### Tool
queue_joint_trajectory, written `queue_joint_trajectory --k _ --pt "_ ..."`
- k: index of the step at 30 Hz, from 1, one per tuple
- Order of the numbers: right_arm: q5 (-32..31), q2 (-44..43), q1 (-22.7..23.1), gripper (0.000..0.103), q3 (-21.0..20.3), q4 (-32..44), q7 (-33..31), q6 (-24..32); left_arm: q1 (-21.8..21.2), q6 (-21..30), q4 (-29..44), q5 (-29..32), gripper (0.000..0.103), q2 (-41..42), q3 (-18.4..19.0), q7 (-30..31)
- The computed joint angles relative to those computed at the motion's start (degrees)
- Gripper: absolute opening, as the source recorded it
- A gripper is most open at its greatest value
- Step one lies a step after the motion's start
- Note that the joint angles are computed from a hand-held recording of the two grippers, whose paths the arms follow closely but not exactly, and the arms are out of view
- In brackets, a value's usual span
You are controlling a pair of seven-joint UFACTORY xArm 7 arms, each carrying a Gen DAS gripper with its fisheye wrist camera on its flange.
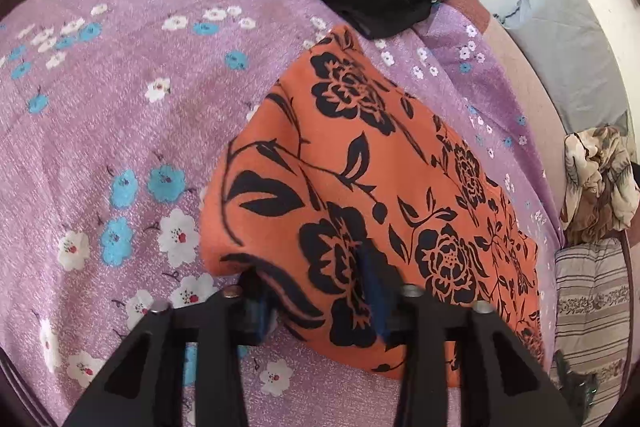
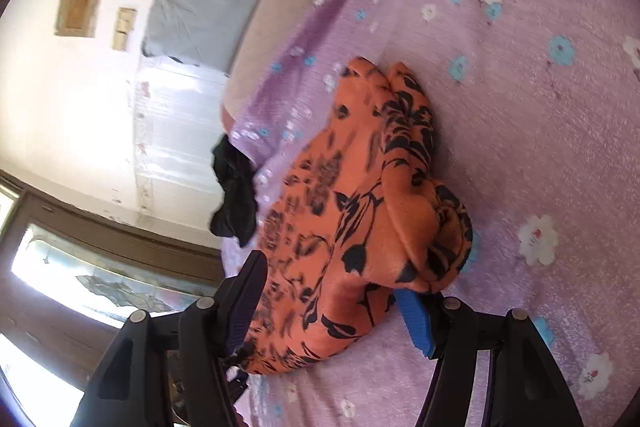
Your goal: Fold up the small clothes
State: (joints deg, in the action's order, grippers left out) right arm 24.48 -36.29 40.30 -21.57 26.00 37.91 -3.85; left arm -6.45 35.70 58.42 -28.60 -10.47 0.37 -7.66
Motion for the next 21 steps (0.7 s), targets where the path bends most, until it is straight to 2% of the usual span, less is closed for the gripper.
queue_joint_trajectory --k 2,5,7,8,11,13,15,16,19,20,21 --pt "0.7 -0.2 -3.1 0.065 2.5 -0.6 2.0 3.3 -0.5 -1.0 0.0 -1.6 0.064 0.1 -0.1 0.8" --pt "-2.0 -2.0 -15.6 0.065 14.4 -1.3 5.8 9.0 -0.2 -2.3 -0.3 4.2 0.062 0.0 -1.8 -2.6" --pt "-5.5 -2.5 -23.2 0.065 21.5 -0.7 8.8 13.7 0.2 -3.1 -0.7 7.9 0.044 -0.2 -2.5 -5.5" --pt "-6.4 -2.0 -24.9 0.065 22.9 -0.2 9.8 15.0 0.3 -3.2 -0.8 9.2 0.036 -0.1 -2.6 -6.6" --pt "-6.9 1.9 -25.4 0.066 22.5 1.7 10.2 12.6 -0.3 -3.5 -1.0 6.8 0.035 -0.1 -1.3 -5.8" --pt "-4.4 4.5 -20.2 0.071 17.3 2.5 7.1 8.8 -0.4 -3.3 -0.7 7.1 0.036 0.2 -1.3 -5.9" --pt "-2.3 6.1 -17.8 0.073 14.9 2.7 6.5 5.6 -0.9 -3.5 -0.4 5.2 0.049 0.6 -0.9 -4.6" --pt "-1.7 7.0 -16.7 0.074 13.9 3.1 6.1 4.1 -1.2 -3.9 -0.4 4.3 0.052 0.7 -0.9 -4.0" --pt "-0.7 10.0 -9.8 0.074 7.5 4.0 3.6 -2.1 -1.3 -5.2 -0.7 4.1 0.053 0.6 -1.2 -4.5" --pt "-1.0 10.7 -6.8 0.074 4.6 4.2 3.2 -4.0 -1.4 -5.6 -0.8 3.3 0.045 0.5 -1.1 -4.3" --pt "-2.0 11.2 -4.4 0.073 2.3 4.5 3.0 -5.2 -1.3 -5.9 -0.9 3.2 0.032 0.4 -1.0 -4.6"
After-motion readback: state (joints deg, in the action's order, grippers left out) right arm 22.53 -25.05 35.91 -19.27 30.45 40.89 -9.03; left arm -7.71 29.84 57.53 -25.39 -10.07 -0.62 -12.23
